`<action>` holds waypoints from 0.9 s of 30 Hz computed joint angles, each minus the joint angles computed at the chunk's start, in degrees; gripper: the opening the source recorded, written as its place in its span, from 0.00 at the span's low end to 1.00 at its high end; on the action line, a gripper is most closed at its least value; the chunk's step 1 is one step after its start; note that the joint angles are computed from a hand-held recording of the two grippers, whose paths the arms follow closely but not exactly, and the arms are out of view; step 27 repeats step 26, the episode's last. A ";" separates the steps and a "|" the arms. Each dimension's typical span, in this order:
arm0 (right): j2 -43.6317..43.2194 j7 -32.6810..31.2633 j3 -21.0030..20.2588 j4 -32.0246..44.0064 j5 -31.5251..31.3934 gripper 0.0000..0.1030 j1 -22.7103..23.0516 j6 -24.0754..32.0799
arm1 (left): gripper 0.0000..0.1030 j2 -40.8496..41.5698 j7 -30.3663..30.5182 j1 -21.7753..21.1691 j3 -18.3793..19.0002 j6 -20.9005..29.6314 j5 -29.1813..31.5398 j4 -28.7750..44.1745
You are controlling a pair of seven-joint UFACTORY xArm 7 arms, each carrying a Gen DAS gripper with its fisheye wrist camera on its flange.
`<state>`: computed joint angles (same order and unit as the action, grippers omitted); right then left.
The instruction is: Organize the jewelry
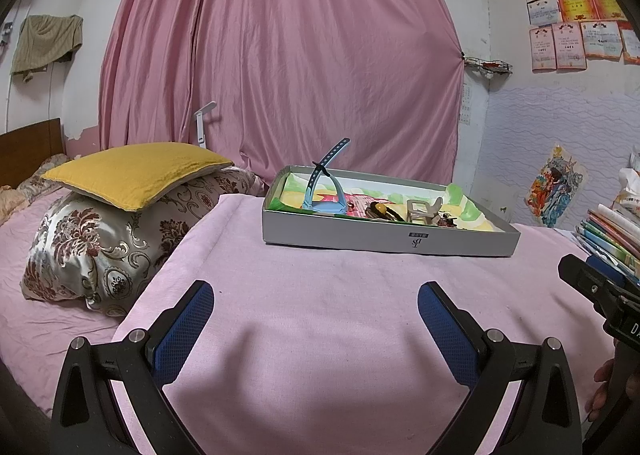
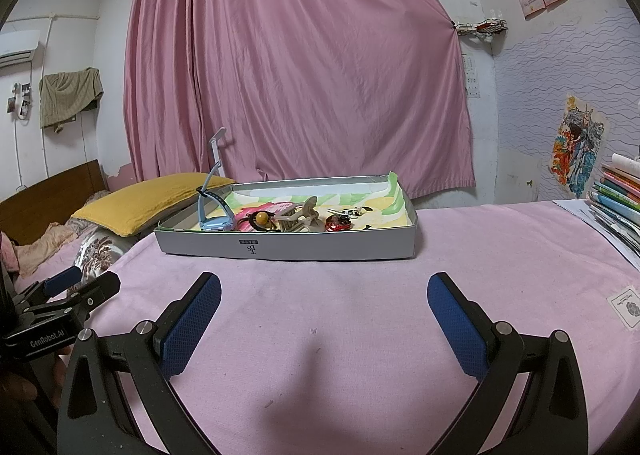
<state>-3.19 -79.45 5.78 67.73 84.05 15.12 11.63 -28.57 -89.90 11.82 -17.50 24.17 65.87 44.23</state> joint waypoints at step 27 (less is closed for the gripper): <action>-0.17 0.03 0.05 -0.24 0.19 0.98 0.01 0.06 | 0.99 0.46 0.56 -2.03 0.20 3.35 -1.57 0.30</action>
